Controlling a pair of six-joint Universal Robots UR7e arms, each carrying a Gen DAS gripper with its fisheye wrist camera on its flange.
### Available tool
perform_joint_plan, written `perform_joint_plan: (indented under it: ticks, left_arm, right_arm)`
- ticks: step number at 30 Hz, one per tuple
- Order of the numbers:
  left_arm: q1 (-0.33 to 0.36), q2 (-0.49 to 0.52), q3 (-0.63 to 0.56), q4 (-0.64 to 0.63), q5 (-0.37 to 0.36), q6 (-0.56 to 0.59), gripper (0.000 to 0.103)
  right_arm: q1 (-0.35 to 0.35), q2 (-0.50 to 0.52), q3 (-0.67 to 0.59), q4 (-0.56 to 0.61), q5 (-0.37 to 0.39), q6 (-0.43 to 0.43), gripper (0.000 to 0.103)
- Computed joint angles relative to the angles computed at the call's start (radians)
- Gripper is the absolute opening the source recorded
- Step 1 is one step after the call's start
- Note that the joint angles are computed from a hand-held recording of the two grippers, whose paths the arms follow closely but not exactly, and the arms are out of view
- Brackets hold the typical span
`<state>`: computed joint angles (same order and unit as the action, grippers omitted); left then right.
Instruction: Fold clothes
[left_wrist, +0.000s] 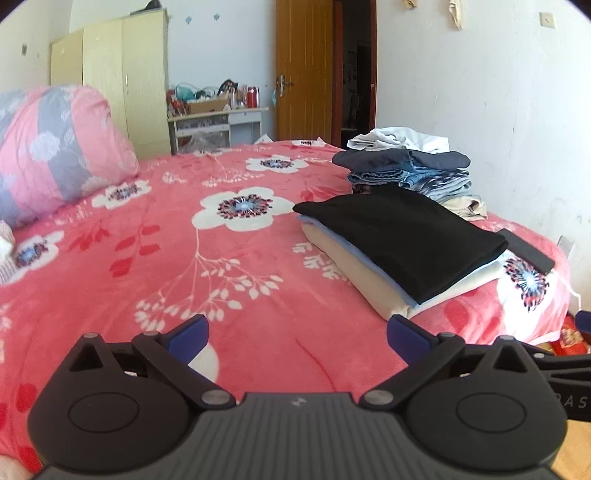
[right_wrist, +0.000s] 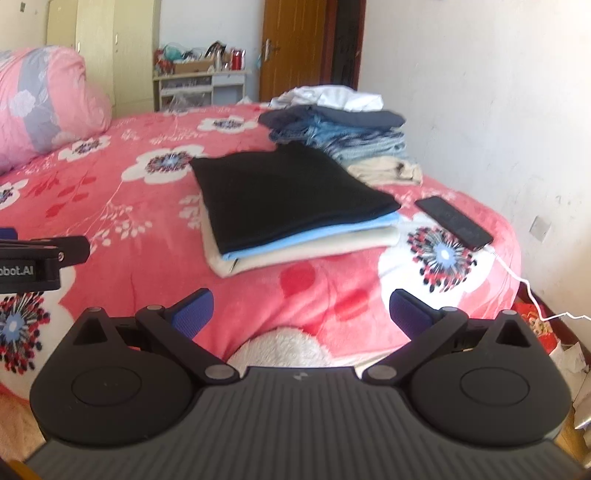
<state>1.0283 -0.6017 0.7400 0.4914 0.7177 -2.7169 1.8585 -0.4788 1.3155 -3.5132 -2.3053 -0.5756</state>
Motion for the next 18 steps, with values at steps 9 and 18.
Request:
perform_joint_plan:
  ticks: [9, 18]
  left_arm:
    - [-0.006, 0.042, -0.053, 0.064, -0.036, -0.045, 0.103]
    - [-0.009, 0.046, -0.052, 0.07, -0.064, -0.046, 0.103]
  right_arm:
    - [-0.007, 0.011, -0.012, -0.006, -0.043, 0.017, 0.102]
    - [-0.013, 0.011, -0.015, 0.006, -0.044, 0.038, 0.102]
